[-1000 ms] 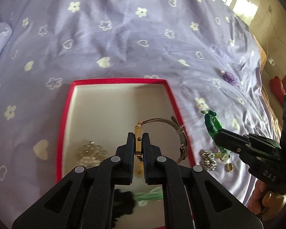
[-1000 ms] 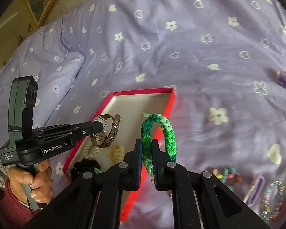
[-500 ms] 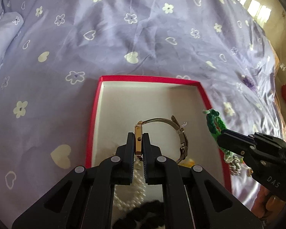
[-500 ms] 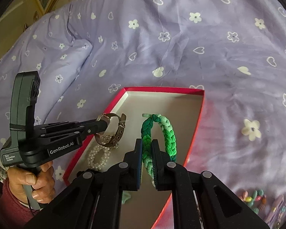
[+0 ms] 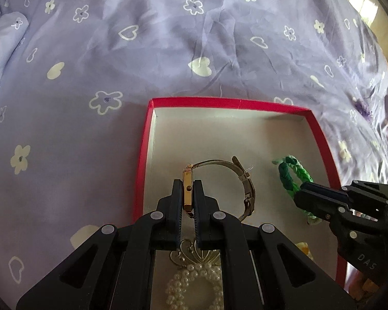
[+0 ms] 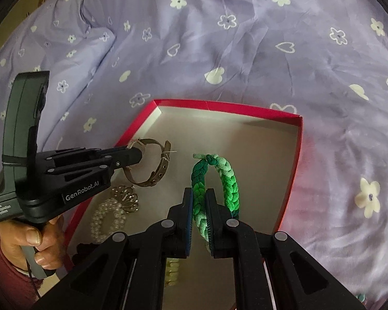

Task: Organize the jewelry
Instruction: 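Carry the watch and braided bracelet into the box and open both tools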

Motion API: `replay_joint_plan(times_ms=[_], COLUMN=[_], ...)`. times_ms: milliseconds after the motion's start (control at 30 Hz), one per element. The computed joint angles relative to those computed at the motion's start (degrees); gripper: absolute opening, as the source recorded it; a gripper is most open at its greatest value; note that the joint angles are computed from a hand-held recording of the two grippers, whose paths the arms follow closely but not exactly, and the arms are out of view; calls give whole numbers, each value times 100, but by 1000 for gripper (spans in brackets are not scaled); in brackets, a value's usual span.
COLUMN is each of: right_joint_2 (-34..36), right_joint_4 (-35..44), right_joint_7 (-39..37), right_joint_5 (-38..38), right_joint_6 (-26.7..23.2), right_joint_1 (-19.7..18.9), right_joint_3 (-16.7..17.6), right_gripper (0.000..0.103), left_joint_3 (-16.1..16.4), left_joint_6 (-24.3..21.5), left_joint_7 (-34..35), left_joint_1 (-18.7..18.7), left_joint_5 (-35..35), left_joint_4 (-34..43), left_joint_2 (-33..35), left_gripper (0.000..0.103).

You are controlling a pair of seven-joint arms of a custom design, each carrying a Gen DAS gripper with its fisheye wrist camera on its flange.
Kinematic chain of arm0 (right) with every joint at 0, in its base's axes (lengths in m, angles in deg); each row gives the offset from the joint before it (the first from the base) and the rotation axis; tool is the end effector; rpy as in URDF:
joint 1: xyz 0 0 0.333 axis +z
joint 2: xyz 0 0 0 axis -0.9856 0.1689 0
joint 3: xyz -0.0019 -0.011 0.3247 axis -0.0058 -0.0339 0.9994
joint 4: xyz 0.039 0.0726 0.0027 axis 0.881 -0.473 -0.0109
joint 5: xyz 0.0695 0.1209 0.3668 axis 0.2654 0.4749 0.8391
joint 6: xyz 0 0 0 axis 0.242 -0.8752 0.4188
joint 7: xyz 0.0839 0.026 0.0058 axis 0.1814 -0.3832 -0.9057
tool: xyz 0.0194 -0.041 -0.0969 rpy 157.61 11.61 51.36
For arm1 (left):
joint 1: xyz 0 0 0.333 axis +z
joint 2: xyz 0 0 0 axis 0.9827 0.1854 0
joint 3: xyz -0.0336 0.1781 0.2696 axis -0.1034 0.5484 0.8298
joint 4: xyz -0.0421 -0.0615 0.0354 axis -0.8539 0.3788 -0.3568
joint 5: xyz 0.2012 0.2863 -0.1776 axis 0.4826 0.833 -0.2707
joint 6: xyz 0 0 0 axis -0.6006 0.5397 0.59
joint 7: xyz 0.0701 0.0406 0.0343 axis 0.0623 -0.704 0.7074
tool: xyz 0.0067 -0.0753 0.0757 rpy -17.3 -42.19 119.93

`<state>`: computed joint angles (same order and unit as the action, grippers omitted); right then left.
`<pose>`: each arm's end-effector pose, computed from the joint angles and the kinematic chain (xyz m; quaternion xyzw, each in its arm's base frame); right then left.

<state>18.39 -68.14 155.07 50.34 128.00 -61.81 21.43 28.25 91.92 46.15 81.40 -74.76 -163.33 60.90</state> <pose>0.6336 0.2452 0.4688 -0.6383 0.7076 -0.1061 0.2840 0.7242 -0.0965 0.4675 -0.4860 0.8373 -0.2384 0.0764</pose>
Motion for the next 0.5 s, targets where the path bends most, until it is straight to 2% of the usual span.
replay_joint_plan(times_ms=[267, 500], right_joint_2=[116, 83], right_joint_4=[177, 97], right_joint_7=[-156, -163], right_joint_5=[-5, 25], right_joint_6=[-299, -146], right_joint_1=[-20, -3], right_joint_3=[10, -2], right_gripper=[11, 15], left_joint_3=[36, 42], left_joint_6=[103, 234], left_joint_7=[-26, -28], left_joint_1=[-85, -113], left_joint_5=[212, 303], left_joint_4=[-17, -142], left_joint_2=[30, -40], left_gripper=[7, 8])
